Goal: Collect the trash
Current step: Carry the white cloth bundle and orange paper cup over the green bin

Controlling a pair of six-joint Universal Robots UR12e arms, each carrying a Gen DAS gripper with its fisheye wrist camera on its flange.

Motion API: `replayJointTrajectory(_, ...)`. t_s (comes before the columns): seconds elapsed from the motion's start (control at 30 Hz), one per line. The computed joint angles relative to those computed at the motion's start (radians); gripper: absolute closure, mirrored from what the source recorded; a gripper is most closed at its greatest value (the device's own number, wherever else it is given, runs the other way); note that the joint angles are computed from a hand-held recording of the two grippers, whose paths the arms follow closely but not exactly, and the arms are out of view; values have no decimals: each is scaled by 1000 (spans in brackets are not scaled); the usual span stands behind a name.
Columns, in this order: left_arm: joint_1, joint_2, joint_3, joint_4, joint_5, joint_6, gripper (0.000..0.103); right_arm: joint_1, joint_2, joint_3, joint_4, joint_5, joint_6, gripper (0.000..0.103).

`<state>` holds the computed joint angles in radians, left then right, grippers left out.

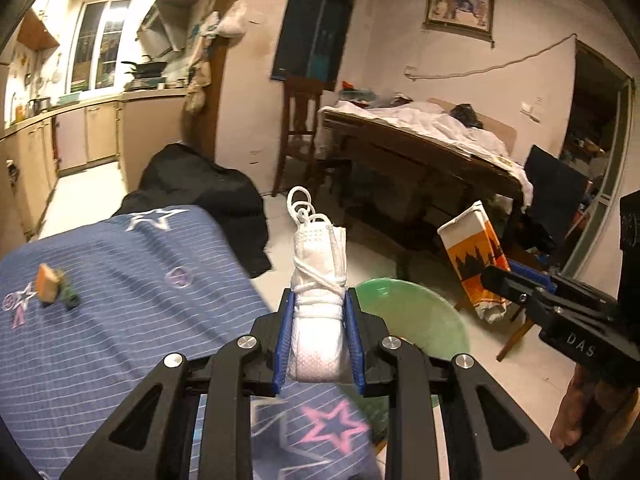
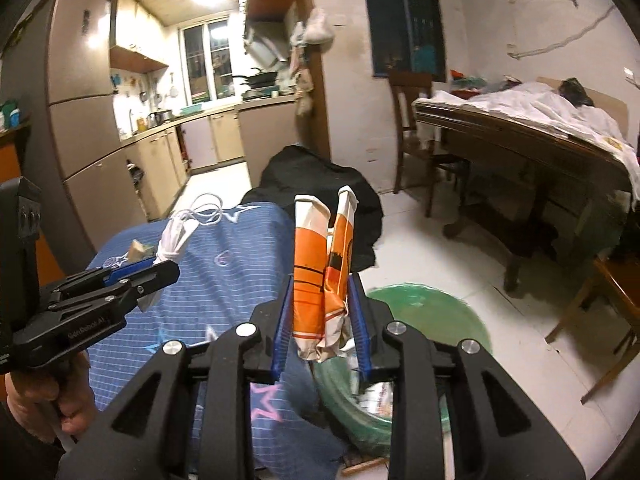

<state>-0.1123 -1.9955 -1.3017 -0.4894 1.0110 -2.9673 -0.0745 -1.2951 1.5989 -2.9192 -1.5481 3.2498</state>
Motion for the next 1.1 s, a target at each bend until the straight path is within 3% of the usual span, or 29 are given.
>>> replayJointTrajectory(0.37,-82,-66,101,-64,10,35,77,-55,-16,16,40,2,31,77)
replayJointTrajectory(0.67,-136,-160,251,-236,33,67,77,-121,-2,-28,224,104,58,76)
replayJointTrajectory(1.1,-181,-294,435,-510,125,130,77,-162,55,-93,458,216,45,74)
